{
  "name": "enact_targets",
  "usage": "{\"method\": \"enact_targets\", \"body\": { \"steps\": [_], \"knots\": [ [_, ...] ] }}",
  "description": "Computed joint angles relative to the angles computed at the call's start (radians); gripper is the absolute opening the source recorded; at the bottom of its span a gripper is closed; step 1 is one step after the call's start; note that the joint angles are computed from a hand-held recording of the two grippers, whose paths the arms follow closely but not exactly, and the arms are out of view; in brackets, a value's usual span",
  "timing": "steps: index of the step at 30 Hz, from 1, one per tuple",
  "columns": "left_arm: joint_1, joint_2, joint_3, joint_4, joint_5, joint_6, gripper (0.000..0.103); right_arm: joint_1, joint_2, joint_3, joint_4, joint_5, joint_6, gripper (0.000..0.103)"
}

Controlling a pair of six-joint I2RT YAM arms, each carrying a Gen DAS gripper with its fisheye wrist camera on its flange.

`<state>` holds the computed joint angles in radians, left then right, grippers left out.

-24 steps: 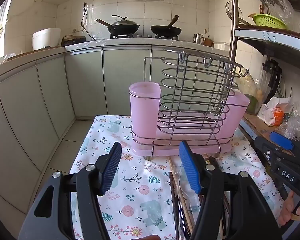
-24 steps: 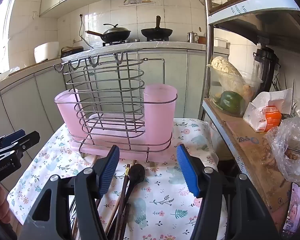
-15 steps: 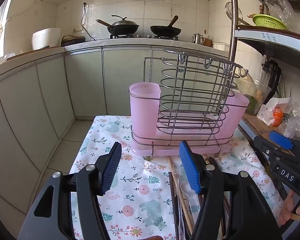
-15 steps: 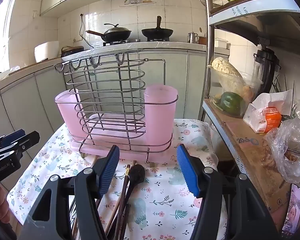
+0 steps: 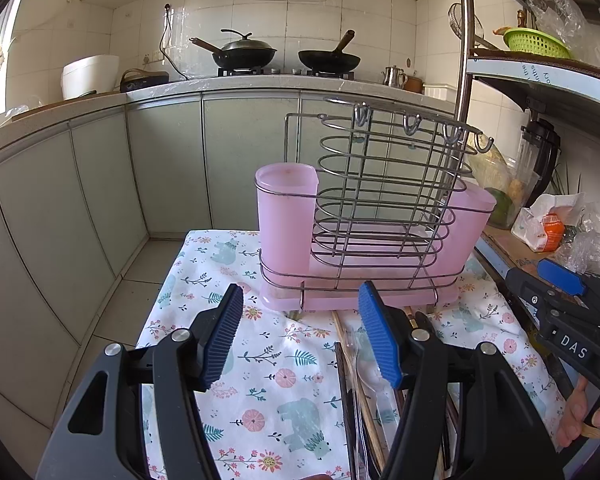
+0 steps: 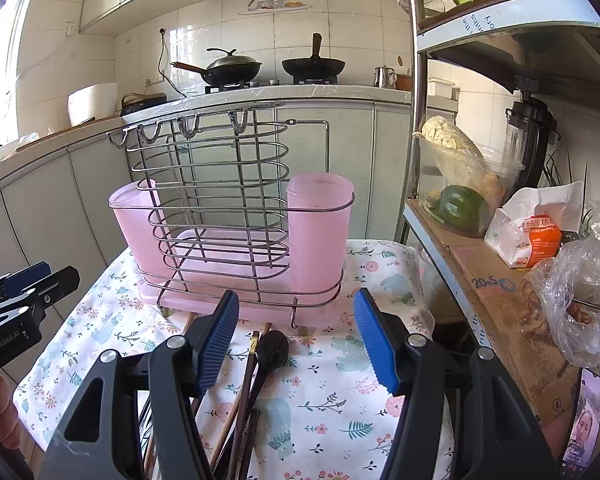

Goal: Organize utensils

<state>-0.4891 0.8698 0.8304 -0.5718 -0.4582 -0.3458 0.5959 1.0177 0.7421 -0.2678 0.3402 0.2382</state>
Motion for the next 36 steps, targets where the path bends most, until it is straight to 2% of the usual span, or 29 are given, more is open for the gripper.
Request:
{"method": "enact_targets", "body": {
  "steps": [13, 33, 36],
  "knots": [
    [-0.043, -0.017, -0.031, 0.006, -0.027, -0.022, 0.061, 0.003, -0.002, 0.003, -0.007, 0.004, 0.001, 0.059],
    [-0.037, -0.012, -0.047, 0.025, -0.016, -0.022, 0.061, -0.001, -0.003, 0.002, -0.008, 0.003, -0.004, 0.059],
    [-0.010, -0.017, -0.037, 0.018, 0.009, -0.005, 0.061, 0.001, -0.003, 0.003, -0.008, 0.004, -0.004, 0.059]
  ]
}}
